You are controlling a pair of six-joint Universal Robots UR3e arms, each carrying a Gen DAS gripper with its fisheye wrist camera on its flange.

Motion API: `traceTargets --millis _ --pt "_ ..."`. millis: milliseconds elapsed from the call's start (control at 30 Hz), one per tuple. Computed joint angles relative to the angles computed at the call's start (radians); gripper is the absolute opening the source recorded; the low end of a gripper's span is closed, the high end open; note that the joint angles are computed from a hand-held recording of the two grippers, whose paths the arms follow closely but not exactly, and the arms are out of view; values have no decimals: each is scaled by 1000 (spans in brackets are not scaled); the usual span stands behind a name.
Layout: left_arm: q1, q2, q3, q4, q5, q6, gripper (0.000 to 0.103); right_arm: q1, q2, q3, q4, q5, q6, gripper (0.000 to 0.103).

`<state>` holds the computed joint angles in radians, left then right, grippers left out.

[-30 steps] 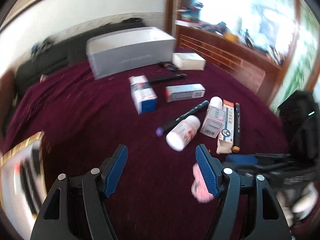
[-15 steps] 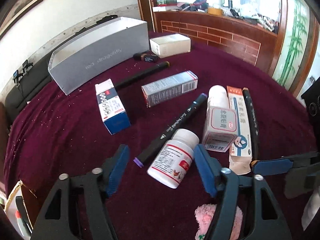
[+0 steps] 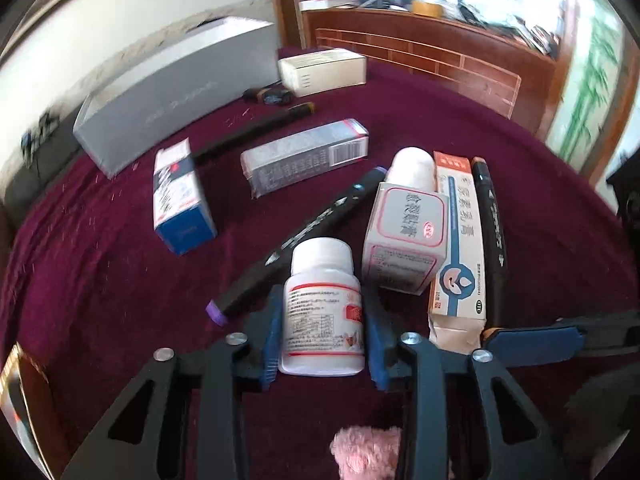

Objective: Organize objects
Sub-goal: 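Grasp the white pill bottle with left tool while right tool grasps pink plush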

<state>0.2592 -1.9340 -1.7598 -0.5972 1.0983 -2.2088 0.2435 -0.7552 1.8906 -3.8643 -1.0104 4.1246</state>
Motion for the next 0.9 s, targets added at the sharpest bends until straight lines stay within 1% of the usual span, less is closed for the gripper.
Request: traceTargets --millis 100,167,267,333,367,400,467,500,567,600,633,667,733,767,800,867,900 --pt "76 66 -32 -39 -47 3 30 1 -19 17 21 -7 -22 71" --pt "153 127 -34 -131 -104 18 30 10 -31 11 55 -22 -40 71" --pt "286 227 -55 -263 -191 78 30 30 -59 -13 154 -57 -84 71" --pt "368 272 -52 -375 -234 123 30 70 -102 -54 307 -131 -136 71" --pt "409 290 -48 -431 -252 151 30 105 -125 -94 421 -192 -170 71" --pt "453 310 -45 -491 -268 185 30 128 -134 -123 487 -228 -192 71" --pt "543 353 -47 -602 -297 264 30 205 -141 -257 710 -344 -251 71" --pt "566 360 -49 -615 -302 277 30 241 -130 -336 815 -400 -270 71" --pt "630 374 -36 -685 -318 329 30 300 -91 -491 991 -498 -297 70" --pt "661 379 -29 -716 -326 353 30 333 -63 -574 1081 -567 -308 64" --pt "684 380 -25 -732 -331 366 30 356 -37 -642 1151 -614 -321 45" --pt "713 380 -20 -745 -338 381 31 369 -23 -668 1185 -641 -327 35" --pt "776 368 10 -800 -354 423 31 391 -5 -714 1231 -693 -334 32" --pt "797 364 20 -816 -359 435 31 403 -12 -694 1227 -711 -331 31" --pt "827 352 37 -831 -364 450 31 408 -16 -706 1240 -714 -332 28" --pt "875 316 80 -834 -374 452 31 417 -29 -713 1242 -709 -335 28" --pt "886 295 99 -824 -376 444 31 425 -22 -764 1268 -707 -343 28"
